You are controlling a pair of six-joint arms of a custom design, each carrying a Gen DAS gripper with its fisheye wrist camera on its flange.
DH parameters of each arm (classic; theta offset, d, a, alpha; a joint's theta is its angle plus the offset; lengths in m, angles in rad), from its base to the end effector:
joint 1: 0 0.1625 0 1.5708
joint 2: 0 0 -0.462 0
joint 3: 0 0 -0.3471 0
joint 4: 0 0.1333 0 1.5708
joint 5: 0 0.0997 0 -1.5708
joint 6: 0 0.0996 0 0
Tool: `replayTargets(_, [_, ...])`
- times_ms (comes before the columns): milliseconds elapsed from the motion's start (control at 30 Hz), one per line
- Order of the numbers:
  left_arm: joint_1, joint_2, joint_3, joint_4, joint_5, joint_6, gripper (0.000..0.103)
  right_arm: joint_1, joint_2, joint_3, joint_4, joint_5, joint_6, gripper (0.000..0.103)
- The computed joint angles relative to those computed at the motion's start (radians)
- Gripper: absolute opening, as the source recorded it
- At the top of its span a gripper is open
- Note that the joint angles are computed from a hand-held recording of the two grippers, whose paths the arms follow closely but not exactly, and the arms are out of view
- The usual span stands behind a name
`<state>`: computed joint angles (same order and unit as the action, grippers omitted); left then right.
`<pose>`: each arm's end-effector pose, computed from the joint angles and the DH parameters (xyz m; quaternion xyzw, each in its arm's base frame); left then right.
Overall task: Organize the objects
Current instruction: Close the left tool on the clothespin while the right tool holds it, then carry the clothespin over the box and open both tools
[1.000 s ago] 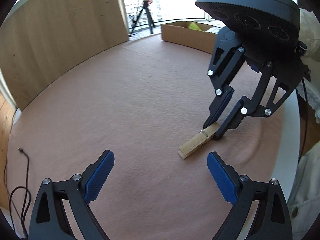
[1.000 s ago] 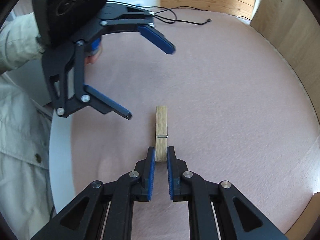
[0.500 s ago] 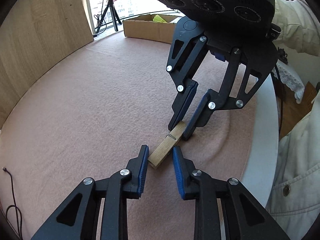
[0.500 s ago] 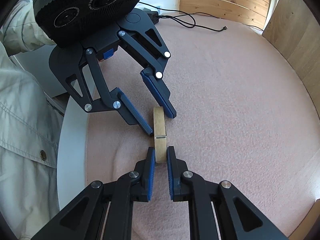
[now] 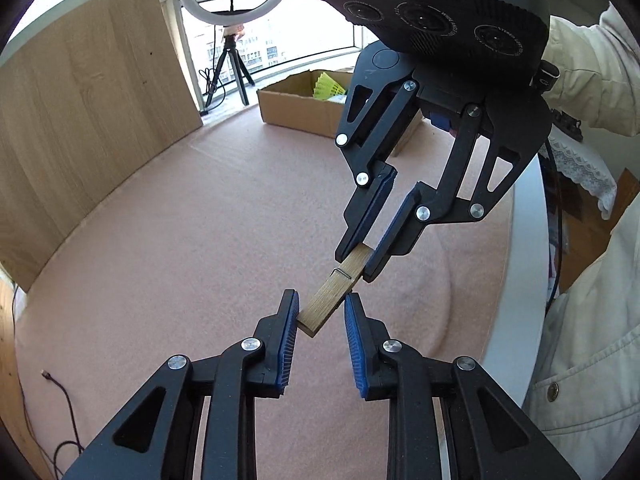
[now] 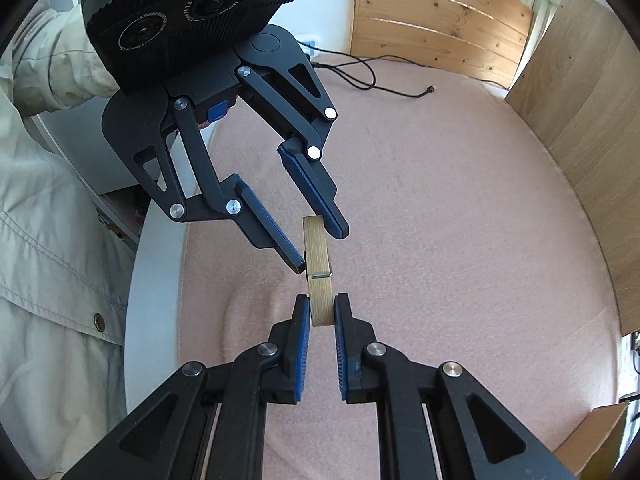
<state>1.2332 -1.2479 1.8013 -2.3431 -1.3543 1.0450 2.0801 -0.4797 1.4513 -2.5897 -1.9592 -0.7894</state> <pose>-0.0396 -0.5799 0.3449 0.6209 0.7688 -0.0647 0.1384 0.4294 -0.5729 0.0017 0.5895 -0.7840 -0.0040 0.1943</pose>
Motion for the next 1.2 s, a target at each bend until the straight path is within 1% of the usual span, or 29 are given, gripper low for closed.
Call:
replayTargets(167, [-0.057, 0.006, 0.011, -0.039, 0.03, -0.011, 0.025, 0.003, -0.043, 0.034, -0.043, -0.025, -0.068, 0.011])
replayTargets(300, [-0.106, 0.029, 0.028, -0.083, 0.062, -0.041, 0.025, -0.011, -0.089, 0.082, -0.083, -0.018, -0.114, 0.011])
replayTargets(400, [-0.149, 0.06, 0.037, -0.121, 0.086, -0.068, 0.025, -0.028, -0.124, 0.121, -0.116, -0.012, -0.152, 0.011])
replayTargets(533, [-0.202, 0.111, 0.041, -0.161, 0.102, -0.099, 0.025, -0.058, -0.19, 0.194, -0.159, -0.01, -0.194, 0.011])
replayTargets(633, [-0.241, 0.172, 0.025, -0.188, 0.099, -0.12, 0.025, -0.077, -0.246, 0.248, -0.184, -0.023, -0.214, 0.011])
replayTargets(767, [-0.286, 0.262, -0.013, -0.208, 0.078, -0.133, 0.025, -0.11, -0.326, 0.321, -0.218, -0.043, -0.226, 0.011])
replayTargets(1000, [-0.355, 0.423, -0.116, -0.209, 0.042, -0.147, 0.025, -0.173, -0.472, 0.442, -0.267, -0.067, -0.238, 0.011])
replayTargets(1167, [-0.381, 0.466, -0.143, -0.198, 0.044, -0.15, 0.025, -0.204, -0.517, 0.474, -0.293, -0.06, -0.247, 0.011])
replayTargets(1200, [-0.385, 0.473, -0.146, -0.196, 0.048, -0.155, 0.026, -0.211, -0.523, 0.479, -0.298, -0.055, -0.249, 0.011])
